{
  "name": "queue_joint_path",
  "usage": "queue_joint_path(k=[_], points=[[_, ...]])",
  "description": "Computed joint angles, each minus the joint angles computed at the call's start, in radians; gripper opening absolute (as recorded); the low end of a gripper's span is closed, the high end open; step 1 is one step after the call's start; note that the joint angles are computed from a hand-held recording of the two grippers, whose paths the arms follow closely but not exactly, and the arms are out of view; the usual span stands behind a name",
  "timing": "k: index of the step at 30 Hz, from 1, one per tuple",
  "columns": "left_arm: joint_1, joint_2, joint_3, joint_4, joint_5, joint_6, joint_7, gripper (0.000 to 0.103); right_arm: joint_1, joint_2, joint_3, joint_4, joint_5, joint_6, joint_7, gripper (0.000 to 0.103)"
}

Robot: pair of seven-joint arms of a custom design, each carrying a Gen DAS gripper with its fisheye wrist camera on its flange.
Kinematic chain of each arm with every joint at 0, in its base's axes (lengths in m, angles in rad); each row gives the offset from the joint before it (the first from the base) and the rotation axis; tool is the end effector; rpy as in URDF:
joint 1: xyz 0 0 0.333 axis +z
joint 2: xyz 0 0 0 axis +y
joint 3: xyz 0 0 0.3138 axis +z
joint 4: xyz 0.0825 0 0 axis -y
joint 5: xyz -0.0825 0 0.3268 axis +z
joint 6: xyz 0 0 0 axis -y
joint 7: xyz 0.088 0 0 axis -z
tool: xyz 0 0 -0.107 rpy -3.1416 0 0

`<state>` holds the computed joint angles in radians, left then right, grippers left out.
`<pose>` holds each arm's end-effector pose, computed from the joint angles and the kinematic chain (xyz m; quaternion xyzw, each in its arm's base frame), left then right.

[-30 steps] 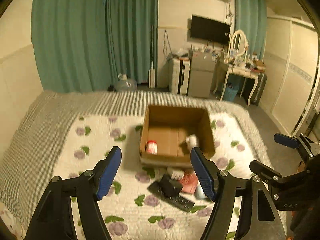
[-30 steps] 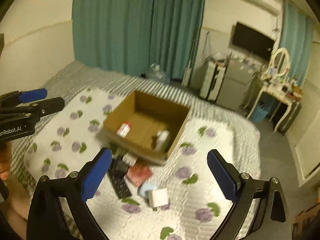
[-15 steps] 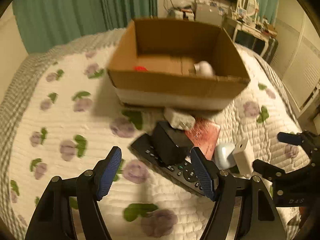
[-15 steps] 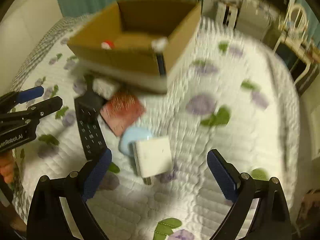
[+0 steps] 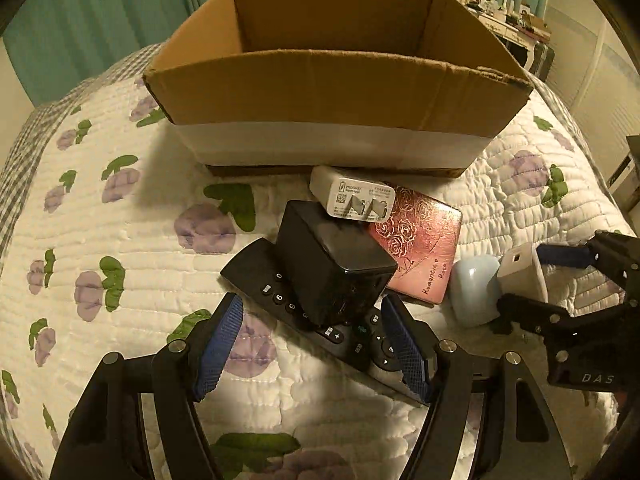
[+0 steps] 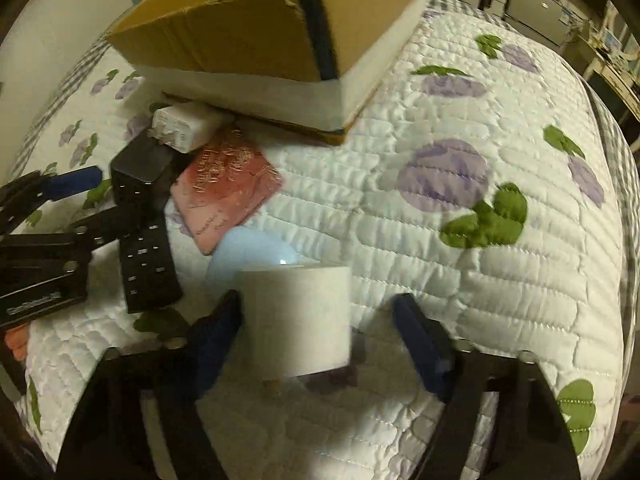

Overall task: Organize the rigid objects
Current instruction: 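Grasp the white plug charger with the right tool while the left tool grasps the black UGREEN charger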

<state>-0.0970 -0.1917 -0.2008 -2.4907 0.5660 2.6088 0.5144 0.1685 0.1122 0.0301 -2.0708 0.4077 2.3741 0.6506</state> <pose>0.4116 -0.1402 0.4211 -0.7832 0.5731 -0.1200 0.2093 0.5278 0.1102 0.4277 -0.9202 0.3469 -0.0209 0.1801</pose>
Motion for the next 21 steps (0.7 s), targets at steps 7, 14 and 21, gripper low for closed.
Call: queue_joint_path(k=[7, 14, 21], points=[[-0.002, 0.024, -0.007, 0.03, 0.026, -0.018, -0.013, 0.074, 0.01, -0.026, 0.007, -0.011, 0.018, 0.008, -0.029, 0.053], [-0.011, 0.09, -0.011, 0.109, 0.094, -0.084, -0.045, 0.074, 0.019, -0.04, 0.01, -0.005, 0.044, 0.042, -0.037, 0.053], [-0.019, 0.097, 0.011, 0.103, 0.118, -0.077, -0.078, 0.074, 0.022, -0.038, 0.006, -0.02, 0.021, 0.049, -0.03, 0.053]])
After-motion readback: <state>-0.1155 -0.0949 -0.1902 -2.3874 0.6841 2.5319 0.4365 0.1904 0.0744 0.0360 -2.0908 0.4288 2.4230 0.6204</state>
